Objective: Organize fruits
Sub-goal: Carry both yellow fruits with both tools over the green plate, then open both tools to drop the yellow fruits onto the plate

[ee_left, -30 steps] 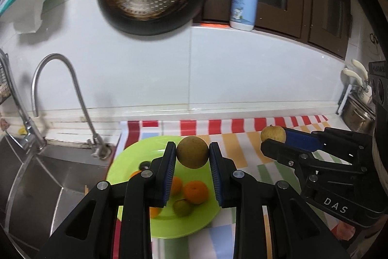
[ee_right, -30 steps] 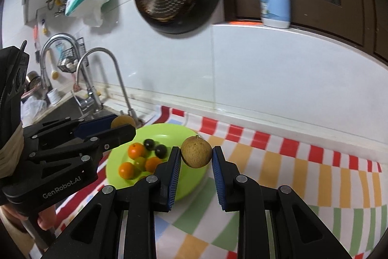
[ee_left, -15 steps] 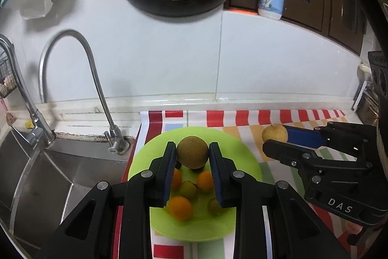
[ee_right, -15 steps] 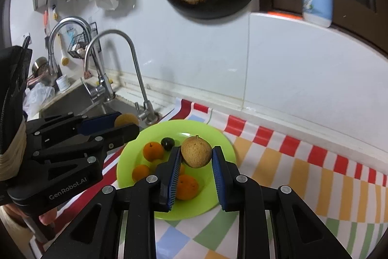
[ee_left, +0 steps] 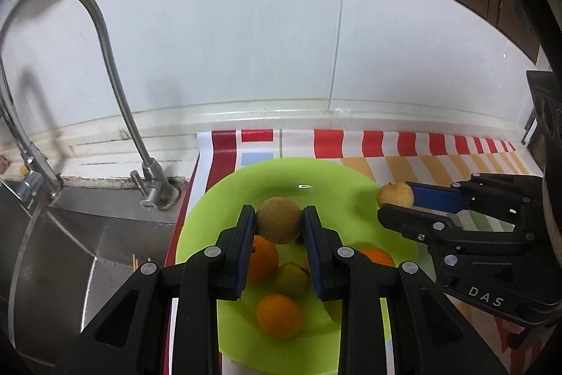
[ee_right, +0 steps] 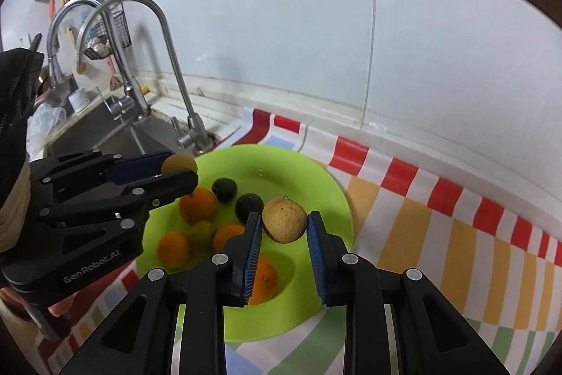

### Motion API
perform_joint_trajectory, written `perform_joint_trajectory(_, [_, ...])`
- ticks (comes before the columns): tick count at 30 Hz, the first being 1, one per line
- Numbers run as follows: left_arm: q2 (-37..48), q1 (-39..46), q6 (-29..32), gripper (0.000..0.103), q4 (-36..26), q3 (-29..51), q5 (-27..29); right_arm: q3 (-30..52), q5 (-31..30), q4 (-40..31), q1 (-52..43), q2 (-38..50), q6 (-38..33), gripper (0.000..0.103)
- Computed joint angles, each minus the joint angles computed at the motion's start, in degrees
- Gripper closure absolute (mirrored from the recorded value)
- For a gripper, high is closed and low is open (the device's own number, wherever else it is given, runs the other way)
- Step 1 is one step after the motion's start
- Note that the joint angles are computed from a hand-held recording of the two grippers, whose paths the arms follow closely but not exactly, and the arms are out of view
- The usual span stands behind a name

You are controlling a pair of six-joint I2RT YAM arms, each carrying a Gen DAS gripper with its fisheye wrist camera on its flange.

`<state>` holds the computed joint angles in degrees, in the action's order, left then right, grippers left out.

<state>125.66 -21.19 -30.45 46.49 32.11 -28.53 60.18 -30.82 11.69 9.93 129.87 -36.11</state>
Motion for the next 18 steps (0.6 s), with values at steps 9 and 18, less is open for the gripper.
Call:
perform_joint_trajectory(9, [1.9,1.9,1.9,0.07,-1.2,2.7,3.5,4.3,0.6,-1.9,0.4,4.0,1.0,0.075])
perform_joint_trajectory(18, [-4.4,-3.3,-2.8,0.066,-3.2,-2.1,-3.7,-0.4,-0.8,0.5,-1.5,-0.1,1.1,0.067])
